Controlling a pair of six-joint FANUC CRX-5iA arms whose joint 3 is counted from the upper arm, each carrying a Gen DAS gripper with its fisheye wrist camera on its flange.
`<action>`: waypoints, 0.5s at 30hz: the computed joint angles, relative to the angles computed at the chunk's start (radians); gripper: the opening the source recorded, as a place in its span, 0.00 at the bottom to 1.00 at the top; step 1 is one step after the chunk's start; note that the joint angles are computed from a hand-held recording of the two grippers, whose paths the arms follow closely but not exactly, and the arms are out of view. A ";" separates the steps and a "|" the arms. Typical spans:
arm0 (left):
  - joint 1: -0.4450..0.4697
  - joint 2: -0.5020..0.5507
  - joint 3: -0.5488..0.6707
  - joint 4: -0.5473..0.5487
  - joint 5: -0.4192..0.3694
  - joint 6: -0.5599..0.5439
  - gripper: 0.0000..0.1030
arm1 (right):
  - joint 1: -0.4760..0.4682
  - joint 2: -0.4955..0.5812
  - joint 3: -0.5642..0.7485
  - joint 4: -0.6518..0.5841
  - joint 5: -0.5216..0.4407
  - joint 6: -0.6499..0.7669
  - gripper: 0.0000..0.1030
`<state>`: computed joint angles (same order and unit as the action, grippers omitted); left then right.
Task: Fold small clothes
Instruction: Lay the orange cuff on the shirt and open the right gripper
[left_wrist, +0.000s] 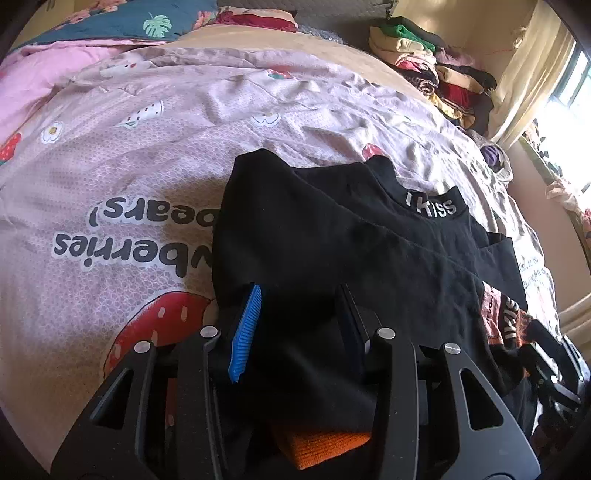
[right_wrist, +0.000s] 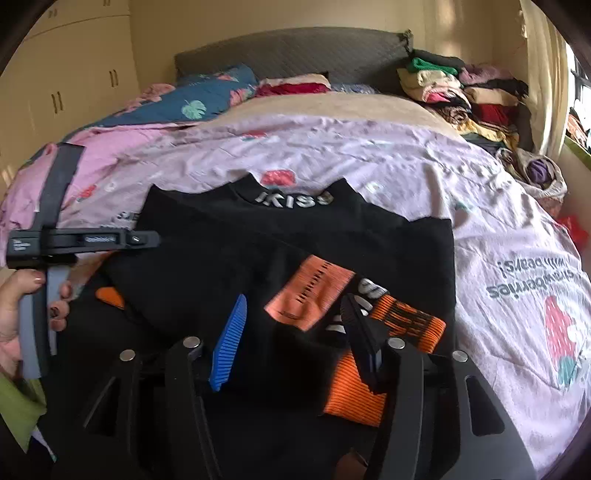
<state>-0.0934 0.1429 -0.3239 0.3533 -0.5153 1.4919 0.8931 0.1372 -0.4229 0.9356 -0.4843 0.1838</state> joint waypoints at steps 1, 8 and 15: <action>0.002 -0.001 -0.004 0.007 0.004 -0.006 0.33 | 0.003 0.009 0.018 -0.056 -0.018 0.042 0.57; 0.004 -0.016 -0.027 0.035 0.036 -0.020 0.33 | 0.009 0.069 0.096 -0.232 -0.124 0.169 0.61; 0.006 -0.048 0.043 -0.209 0.041 0.236 0.52 | -0.004 0.009 0.011 -0.058 -0.027 0.035 0.68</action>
